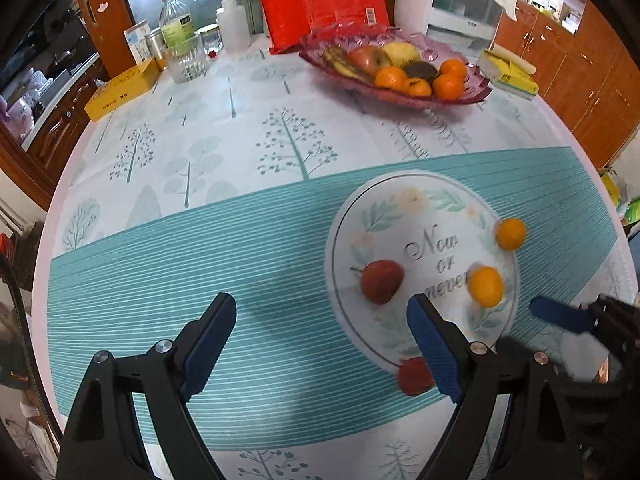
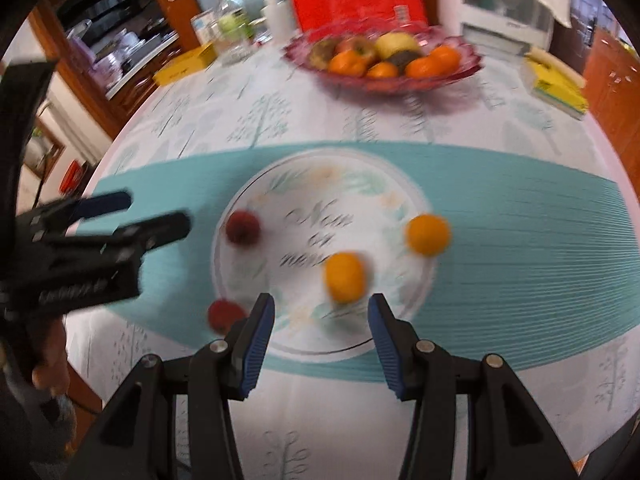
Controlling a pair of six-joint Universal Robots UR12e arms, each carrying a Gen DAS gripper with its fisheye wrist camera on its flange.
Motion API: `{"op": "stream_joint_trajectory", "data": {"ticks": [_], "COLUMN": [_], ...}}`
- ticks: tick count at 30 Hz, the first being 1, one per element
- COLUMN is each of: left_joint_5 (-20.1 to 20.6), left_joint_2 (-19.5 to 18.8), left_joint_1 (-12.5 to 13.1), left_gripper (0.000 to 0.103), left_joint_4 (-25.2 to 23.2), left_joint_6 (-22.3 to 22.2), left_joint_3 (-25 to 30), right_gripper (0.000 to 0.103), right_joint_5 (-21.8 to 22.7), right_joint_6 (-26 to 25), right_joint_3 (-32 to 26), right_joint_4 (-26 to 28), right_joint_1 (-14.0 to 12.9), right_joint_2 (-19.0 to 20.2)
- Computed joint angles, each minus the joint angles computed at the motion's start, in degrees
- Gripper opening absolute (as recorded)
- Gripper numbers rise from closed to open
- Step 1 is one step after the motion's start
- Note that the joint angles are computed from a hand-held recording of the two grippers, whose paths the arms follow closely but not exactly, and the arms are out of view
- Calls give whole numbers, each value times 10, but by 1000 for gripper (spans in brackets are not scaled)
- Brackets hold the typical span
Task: Organize fruits
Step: 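Grasp a dark red plum with the right gripper while the left gripper approaches the plate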
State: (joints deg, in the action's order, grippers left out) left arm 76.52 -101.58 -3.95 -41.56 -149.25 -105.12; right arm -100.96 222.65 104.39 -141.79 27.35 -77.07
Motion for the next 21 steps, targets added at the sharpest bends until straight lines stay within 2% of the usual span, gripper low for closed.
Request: {"op": "stream_joint_trajectory", "data": {"ticks": [7, 16, 18, 20, 21], "left_joint_5": [7, 12, 11, 10, 9], "left_joint_2": [-6, -14, -16, -17, -19], "left_joint_1": [7, 13, 13, 13, 12], "left_gripper": [86, 86, 86, 86, 86], "left_joint_4": [0, -9, -13, -15, -17], "left_joint_6": [15, 20, 22, 22, 23], "left_joint_3": [-3, 0, 2, 3, 5], "right_gripper": [49, 48, 43, 32, 32], "right_joint_5": [35, 81, 91, 108, 112], "right_joint_6": [-34, -42, -46, -53, -54], "right_joint_3": [-21, -31, -31, -30, -31], "right_joint_4": [-13, -33, -40, -51, -54], "right_joint_1": [14, 9, 7, 3, 3], "right_joint_2": [34, 57, 59, 61, 62]}}
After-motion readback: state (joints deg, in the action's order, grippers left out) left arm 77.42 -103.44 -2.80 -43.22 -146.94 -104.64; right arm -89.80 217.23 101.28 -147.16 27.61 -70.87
